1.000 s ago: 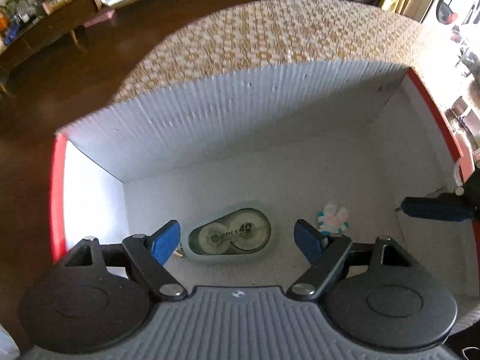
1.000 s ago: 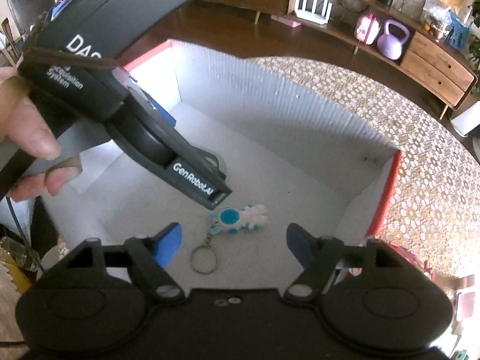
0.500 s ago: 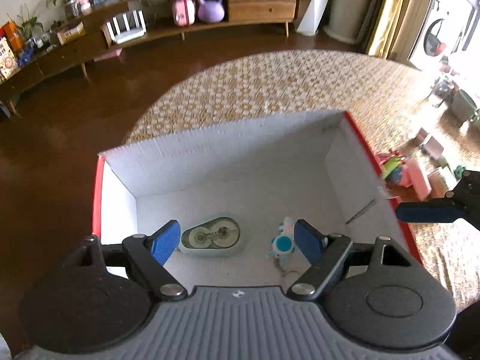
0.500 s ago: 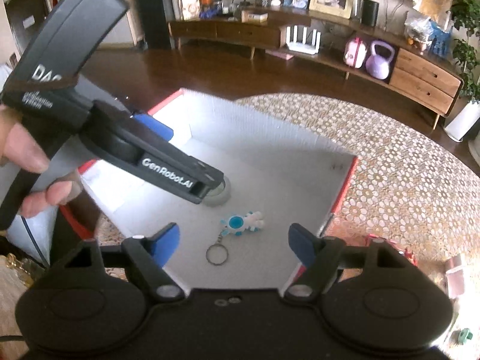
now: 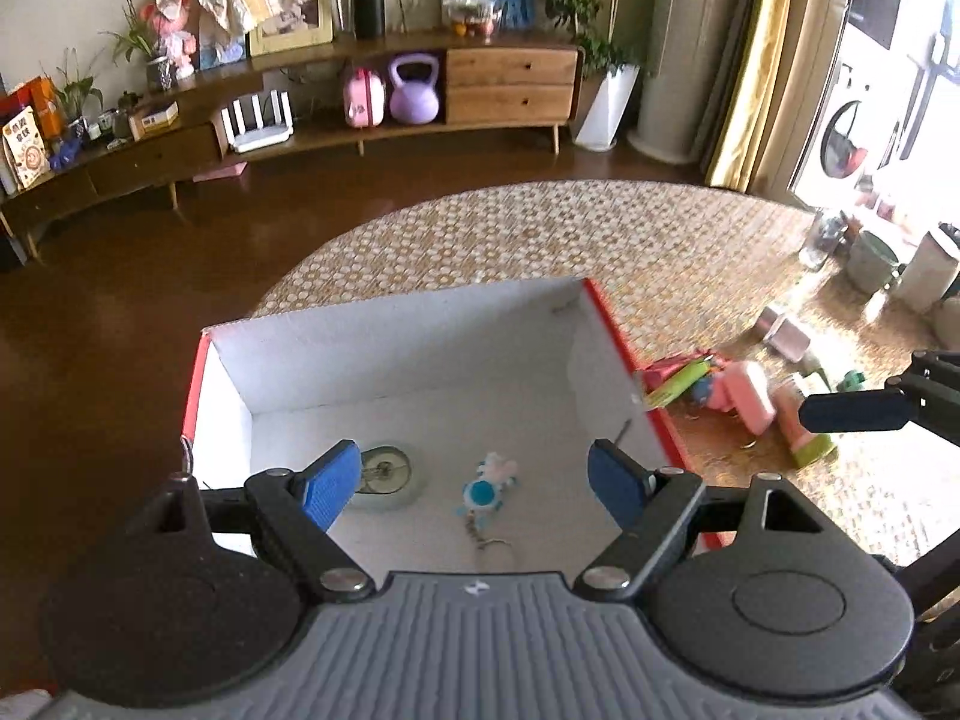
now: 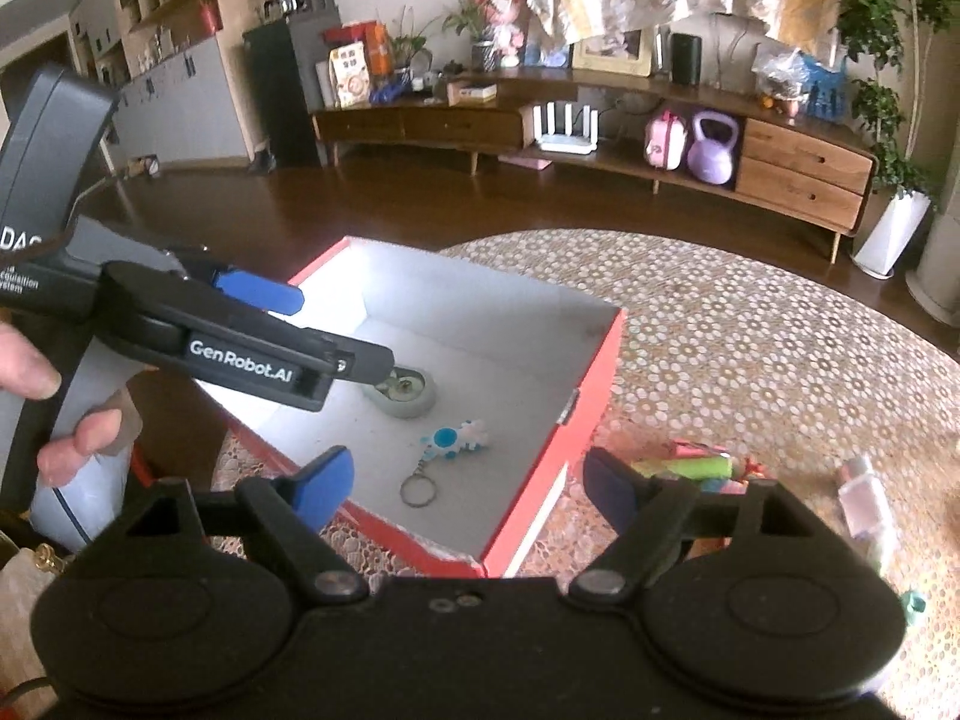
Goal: Organize rigid objects
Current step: 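Move both open tools back from the box to the table items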
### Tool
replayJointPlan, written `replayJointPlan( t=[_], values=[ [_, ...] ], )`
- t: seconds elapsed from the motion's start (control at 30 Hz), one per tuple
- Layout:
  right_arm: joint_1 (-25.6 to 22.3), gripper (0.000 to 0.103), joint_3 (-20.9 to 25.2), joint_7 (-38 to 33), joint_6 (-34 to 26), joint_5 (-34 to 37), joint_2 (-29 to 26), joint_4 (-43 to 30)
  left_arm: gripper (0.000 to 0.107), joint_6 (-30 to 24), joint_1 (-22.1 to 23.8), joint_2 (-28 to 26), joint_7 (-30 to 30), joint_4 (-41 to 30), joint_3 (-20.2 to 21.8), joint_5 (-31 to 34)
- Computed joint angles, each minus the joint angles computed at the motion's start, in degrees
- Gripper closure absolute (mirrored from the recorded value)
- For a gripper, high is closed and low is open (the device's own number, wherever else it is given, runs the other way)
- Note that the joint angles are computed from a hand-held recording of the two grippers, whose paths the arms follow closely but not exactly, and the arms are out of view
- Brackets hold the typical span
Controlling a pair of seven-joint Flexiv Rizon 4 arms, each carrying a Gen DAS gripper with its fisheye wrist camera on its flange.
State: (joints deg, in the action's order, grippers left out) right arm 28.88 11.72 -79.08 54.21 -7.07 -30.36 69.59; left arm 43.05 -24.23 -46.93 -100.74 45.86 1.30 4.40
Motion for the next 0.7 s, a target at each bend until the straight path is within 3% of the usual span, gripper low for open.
replayJointPlan(
  t=[0.33, 0.5, 0.7],
  values=[
    [-2.45, 0.012, -0.11, 2.3, 10.24, -0.1, 7.75, 12.42, 0.024, 8.23, -3.24, 3.43, -2.45, 6.36, 0.27, 2.61],
    [-3.37, 0.011, -1.29, 5.18, 16.75, -2.69, 11.75, 20.84, 0.024, 12.27, -4.98, 4.21, -3.79, 8.65, 0.53, 3.59],
    [-4.21, 0.001, -3.84, 10.58, 23.89, -9.03, 16.27, 30.26, 0.024, 16.96, -7.41, 4.13, -5.1, 10.3, 1.12, 5.2]
  ],
)
